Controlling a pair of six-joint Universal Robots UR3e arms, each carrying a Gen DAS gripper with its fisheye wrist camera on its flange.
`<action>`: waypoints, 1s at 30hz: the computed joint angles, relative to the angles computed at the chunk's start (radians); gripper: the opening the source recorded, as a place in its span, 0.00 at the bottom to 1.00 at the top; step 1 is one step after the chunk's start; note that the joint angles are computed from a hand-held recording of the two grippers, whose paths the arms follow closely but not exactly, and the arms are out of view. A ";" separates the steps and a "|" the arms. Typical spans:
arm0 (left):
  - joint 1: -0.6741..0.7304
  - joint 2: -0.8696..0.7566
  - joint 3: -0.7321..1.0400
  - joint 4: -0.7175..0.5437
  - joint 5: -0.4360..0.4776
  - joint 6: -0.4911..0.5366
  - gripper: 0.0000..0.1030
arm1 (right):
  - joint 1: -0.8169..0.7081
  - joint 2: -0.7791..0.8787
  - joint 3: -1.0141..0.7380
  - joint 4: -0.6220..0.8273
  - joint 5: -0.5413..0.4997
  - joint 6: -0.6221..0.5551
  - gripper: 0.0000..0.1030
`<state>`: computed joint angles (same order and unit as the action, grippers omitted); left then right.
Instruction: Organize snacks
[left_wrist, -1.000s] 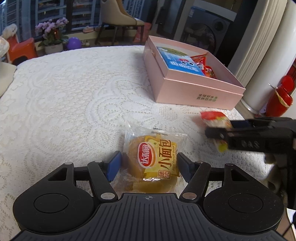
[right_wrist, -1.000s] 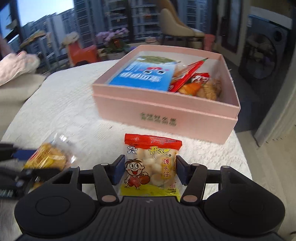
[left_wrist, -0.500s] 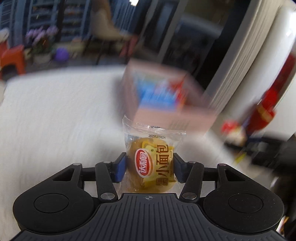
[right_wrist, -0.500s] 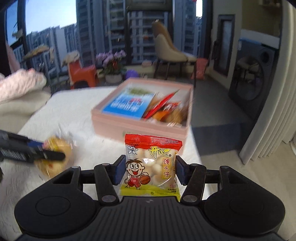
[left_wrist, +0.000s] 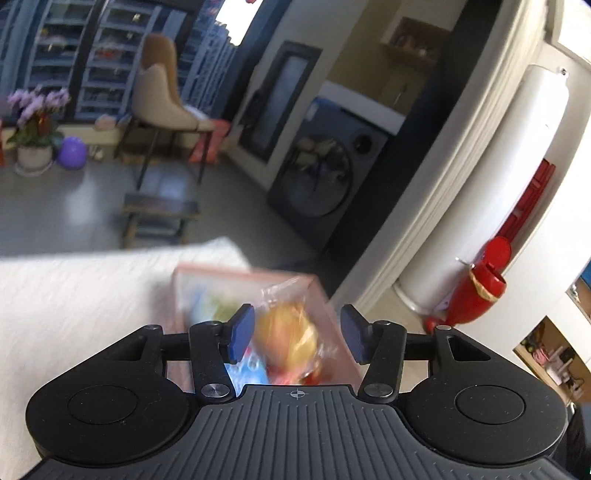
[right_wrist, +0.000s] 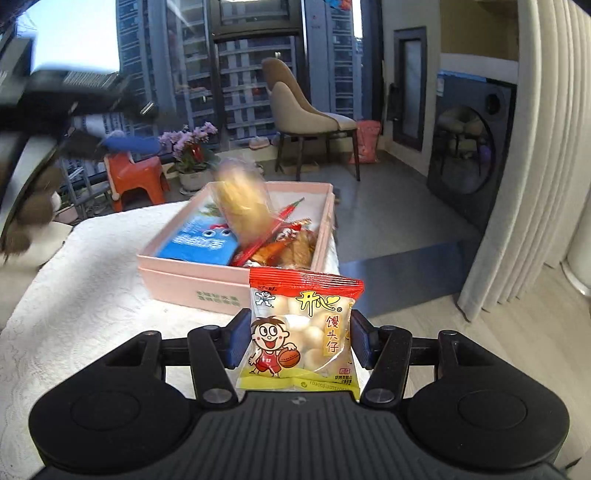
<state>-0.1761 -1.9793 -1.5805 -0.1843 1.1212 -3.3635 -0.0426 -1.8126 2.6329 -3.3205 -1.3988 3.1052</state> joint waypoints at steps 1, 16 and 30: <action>0.024 0.030 -0.073 0.022 -0.017 0.007 0.55 | -0.003 0.006 -0.004 0.004 0.002 0.005 0.54; 0.046 0.318 -0.462 0.006 0.406 0.223 0.55 | 0.160 0.403 -0.654 0.109 -0.071 0.097 0.73; -0.118 0.133 -0.735 0.407 0.352 0.086 0.55 | 0.351 0.600 -0.233 -0.280 -0.219 0.242 0.75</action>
